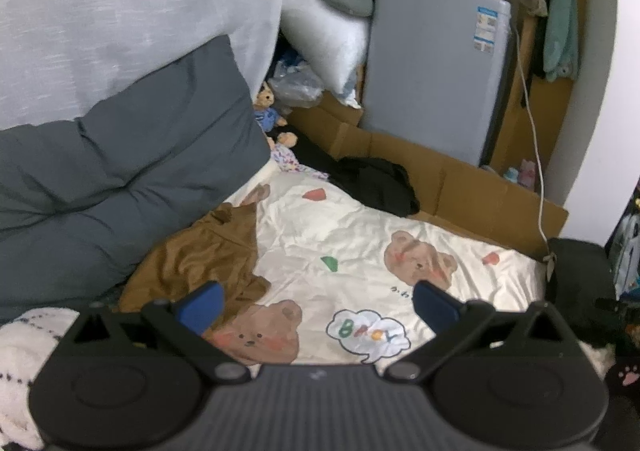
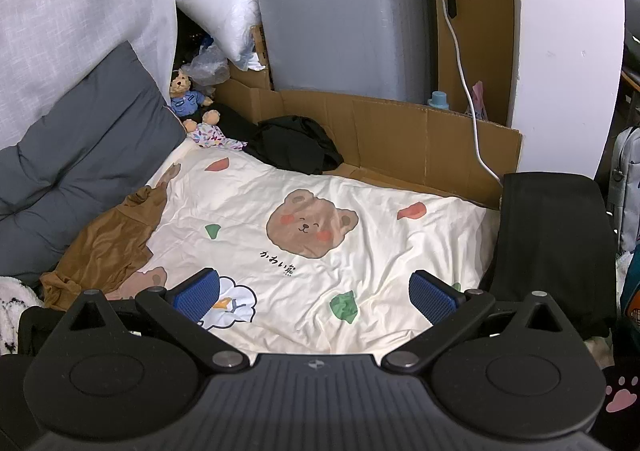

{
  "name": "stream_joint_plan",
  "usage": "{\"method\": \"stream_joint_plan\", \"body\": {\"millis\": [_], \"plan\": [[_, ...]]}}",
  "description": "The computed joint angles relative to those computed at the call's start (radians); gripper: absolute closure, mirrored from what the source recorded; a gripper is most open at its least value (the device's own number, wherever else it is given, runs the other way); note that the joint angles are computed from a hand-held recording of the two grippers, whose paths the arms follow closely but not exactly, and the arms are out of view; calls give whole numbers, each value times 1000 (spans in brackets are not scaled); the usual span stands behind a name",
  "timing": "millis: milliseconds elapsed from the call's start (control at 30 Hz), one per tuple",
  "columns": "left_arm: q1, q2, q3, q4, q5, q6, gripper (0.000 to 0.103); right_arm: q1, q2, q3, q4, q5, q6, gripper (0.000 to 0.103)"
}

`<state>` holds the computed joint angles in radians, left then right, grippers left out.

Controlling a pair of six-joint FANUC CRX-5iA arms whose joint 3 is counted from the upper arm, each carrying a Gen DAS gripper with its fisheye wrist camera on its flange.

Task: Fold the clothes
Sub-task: 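Move both grippers toward the crumpled brown shirt on the duvet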

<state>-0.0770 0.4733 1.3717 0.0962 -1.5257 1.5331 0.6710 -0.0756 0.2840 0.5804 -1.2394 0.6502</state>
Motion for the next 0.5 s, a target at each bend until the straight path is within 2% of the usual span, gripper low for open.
{"method": "stream_joint_plan", "body": {"millis": [367, 500], "plan": [[27, -70, -68, -76, 16, -13, 1, -13, 16, 28, -42, 37, 31, 0], [49, -116, -137, -79, 41, -21, 1, -17, 30, 51, -60, 49, 57, 0]]}}
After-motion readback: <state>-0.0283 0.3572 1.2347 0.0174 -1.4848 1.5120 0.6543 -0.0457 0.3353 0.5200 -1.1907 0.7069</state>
